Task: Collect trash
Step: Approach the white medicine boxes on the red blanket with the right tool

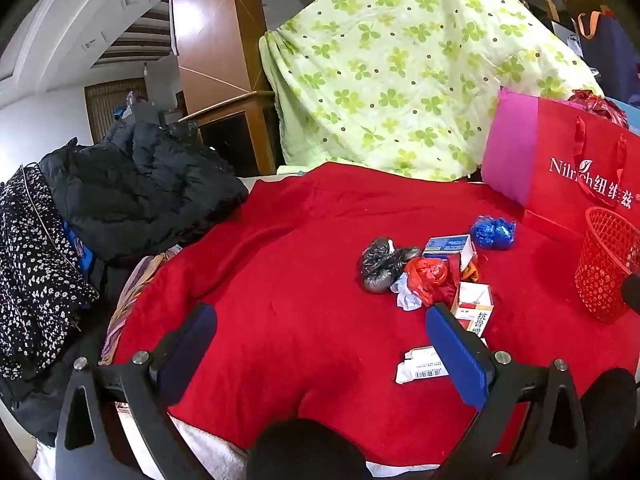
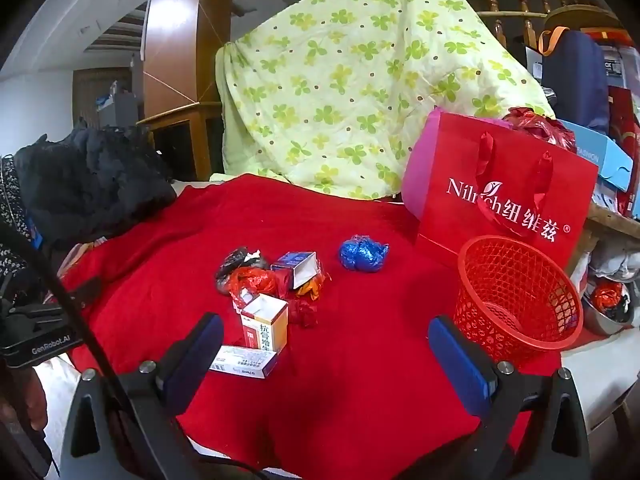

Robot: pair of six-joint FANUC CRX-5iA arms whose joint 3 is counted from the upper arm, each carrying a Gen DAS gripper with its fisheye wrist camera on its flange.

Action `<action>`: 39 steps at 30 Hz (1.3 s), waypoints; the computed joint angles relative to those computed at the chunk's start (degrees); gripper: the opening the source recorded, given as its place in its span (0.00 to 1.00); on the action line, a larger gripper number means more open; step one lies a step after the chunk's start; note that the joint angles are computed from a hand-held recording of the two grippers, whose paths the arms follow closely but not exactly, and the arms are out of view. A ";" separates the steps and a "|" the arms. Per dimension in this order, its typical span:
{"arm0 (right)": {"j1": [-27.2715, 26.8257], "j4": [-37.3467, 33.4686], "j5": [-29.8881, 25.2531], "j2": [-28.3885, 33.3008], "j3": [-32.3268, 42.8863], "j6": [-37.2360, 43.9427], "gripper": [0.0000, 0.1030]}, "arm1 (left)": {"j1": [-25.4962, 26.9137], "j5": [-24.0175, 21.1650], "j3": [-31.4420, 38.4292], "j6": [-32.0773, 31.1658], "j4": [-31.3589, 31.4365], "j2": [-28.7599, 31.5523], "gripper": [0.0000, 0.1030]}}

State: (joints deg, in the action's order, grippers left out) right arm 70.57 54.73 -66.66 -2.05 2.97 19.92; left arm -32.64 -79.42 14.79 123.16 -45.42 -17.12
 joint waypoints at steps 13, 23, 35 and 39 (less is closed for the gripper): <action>-0.16 -0.35 -0.38 0.64 0.27 0.25 1.00 | 0.49 0.93 -0.77 -0.60 0.90 -0.16 1.00; 0.12 -1.39 -1.29 1.53 1.21 1.94 1.00 | 1.07 1.74 -1.14 -0.33 1.76 -0.21 1.00; 0.28 -4.53 -3.70 3.63 4.83 5.27 1.00 | 2.32 3.77 -3.20 -0.03 2.18 -1.03 1.00; 0.28 -3.74 -4.54 4.71 5.49 5.45 1.00 | 3.34 4.36 -3.91 -0.44 3.32 -1.45 1.00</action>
State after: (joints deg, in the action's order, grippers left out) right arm 70.86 50.99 -71.20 2.67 8.46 25.37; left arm -29.30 -75.07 10.88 122.72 -42.10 -18.57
